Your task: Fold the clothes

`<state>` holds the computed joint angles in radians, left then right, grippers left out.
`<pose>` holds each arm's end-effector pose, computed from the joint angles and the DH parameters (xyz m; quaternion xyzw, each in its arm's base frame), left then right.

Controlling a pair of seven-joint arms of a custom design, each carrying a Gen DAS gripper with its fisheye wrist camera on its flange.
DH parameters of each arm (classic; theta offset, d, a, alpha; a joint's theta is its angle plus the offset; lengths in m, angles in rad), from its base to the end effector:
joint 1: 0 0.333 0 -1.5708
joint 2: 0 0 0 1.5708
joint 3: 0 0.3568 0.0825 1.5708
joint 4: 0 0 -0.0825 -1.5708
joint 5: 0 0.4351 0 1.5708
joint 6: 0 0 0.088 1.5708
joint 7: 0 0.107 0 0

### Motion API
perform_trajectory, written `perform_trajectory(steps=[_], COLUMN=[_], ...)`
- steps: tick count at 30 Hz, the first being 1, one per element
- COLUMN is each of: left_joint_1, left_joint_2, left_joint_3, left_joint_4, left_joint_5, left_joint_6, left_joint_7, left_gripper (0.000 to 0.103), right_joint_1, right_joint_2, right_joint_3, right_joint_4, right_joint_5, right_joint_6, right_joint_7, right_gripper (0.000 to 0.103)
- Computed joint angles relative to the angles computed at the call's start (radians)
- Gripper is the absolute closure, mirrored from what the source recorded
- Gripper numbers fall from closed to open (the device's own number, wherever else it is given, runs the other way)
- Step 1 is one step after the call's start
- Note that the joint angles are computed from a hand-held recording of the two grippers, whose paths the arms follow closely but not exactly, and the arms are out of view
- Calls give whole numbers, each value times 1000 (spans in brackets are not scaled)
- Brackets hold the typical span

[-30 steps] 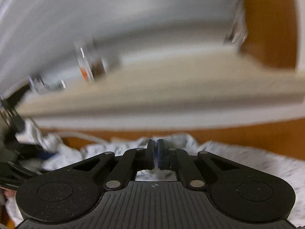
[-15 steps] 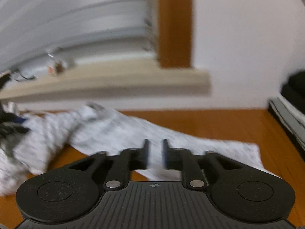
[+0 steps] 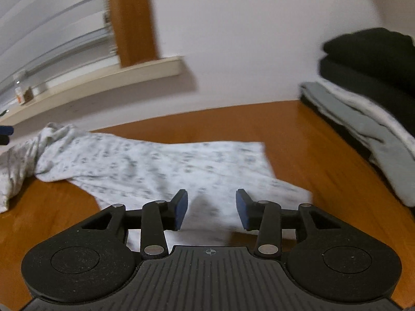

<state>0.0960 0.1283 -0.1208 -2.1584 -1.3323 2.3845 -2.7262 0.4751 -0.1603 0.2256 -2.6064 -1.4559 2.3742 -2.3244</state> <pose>0.6123 -0.0234 0.3613 -0.2474 0.8562 -0.4366 0.1228 0.3554 0.2828 0.3090 -0.4506 0.7662 -0.3573 0.2868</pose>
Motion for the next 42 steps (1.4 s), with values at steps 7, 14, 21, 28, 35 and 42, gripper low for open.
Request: perform_trajectory(steps=[7,14,21,28,35,42], left_joint_1=[-52,-13,12,24,10,2], left_joint_2=[82,82,15,-115,-176,-71], left_joint_3=[-48,-64,-27,37,75,59], left_joint_4=[53,45,34,-46,-115,-83], left_joint_5=[63,-55,-210,-184,-119,-90], left_joint_6=[134,130,45,-132,-183,-109], left_joint_7=[-58,59,123,107,148,115], left_gripper=[45,95,96,98,90,64], right_joint_1=[-21,-97,-88,-46,45,44], right_joint_2=[-61,-43,-81,-271,-450,-444], right_joint_3=[-8,-66,-13,62,133,130], right_joint_4=[-75,-76,-26,-45,-130,-157], right_joint_5=[15,-147,-110,-26,239,347], right_joint_6=[-30,152,-97,-363,-442,-365], right_joint_7=[32,97,26,-80,-255,-291], right_gripper=[51,87,94,94,93,76])
